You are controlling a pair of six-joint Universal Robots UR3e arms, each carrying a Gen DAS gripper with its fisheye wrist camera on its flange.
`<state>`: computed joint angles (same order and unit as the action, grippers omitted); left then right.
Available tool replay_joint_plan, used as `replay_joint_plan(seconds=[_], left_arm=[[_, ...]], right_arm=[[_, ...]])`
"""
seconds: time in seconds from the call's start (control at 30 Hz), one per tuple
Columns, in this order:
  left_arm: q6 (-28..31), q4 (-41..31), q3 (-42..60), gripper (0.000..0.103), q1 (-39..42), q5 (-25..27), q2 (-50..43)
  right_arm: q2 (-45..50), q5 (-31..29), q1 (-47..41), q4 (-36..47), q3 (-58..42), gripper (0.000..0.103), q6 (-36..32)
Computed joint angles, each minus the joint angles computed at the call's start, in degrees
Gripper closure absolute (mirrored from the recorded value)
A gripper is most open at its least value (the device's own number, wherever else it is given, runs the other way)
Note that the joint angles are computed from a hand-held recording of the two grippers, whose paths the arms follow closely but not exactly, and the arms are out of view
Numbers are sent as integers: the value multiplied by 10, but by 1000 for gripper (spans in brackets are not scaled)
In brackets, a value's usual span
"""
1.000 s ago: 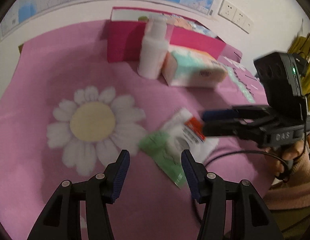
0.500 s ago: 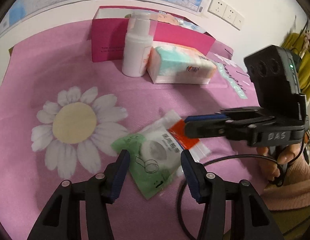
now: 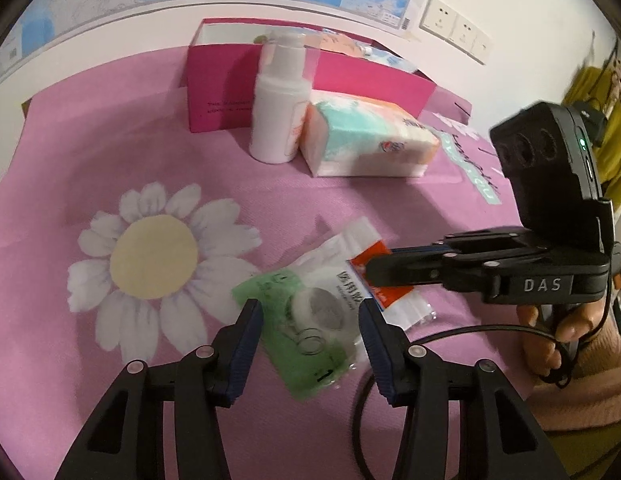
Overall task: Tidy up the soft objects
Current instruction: 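Grasp the white-and-green medical tape packet with the right gripper, then carry the tape packet into the pink box and release it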
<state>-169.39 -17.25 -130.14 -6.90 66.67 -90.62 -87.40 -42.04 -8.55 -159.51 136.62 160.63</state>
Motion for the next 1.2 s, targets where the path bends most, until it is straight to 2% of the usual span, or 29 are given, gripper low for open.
replay_joint_plan(seconds=[0.23, 0.43, 0.57, 0.67, 0.77, 0.97, 1.07, 1.2], left_arm=[[-1, 15, 12, 49, 14, -22, -19], [19, 11, 51, 47, 11, -61, -67], [56, -46, 87, 44, 28, -135, -98], [52, -43, 105, 42, 13, -134, -113], [45, -42, 111, 48, 5, -133, -111], [27, -19, 111, 56, 8, -131, -64], [29, -45, 149, 56, 10, -124, -46], [29, -64, 225, 56, -5, -89, -52]], right_arm=[[-51, 29, -41, -23, 44, 99, -9], [-80, 40, -76, -20, 68, 99, -33], [-96, 51, -94, -22, 83, 99, -43], [-80, 50, -90, -49, 80, 99, -31], [-57, 49, -80, -87, 72, 99, -6], [-101, 49, -81, -52, 45, 99, 10], [-128, 66, -90, -4, 15, 99, 4], [-124, 63, -78, -6, -50, 98, 36]])
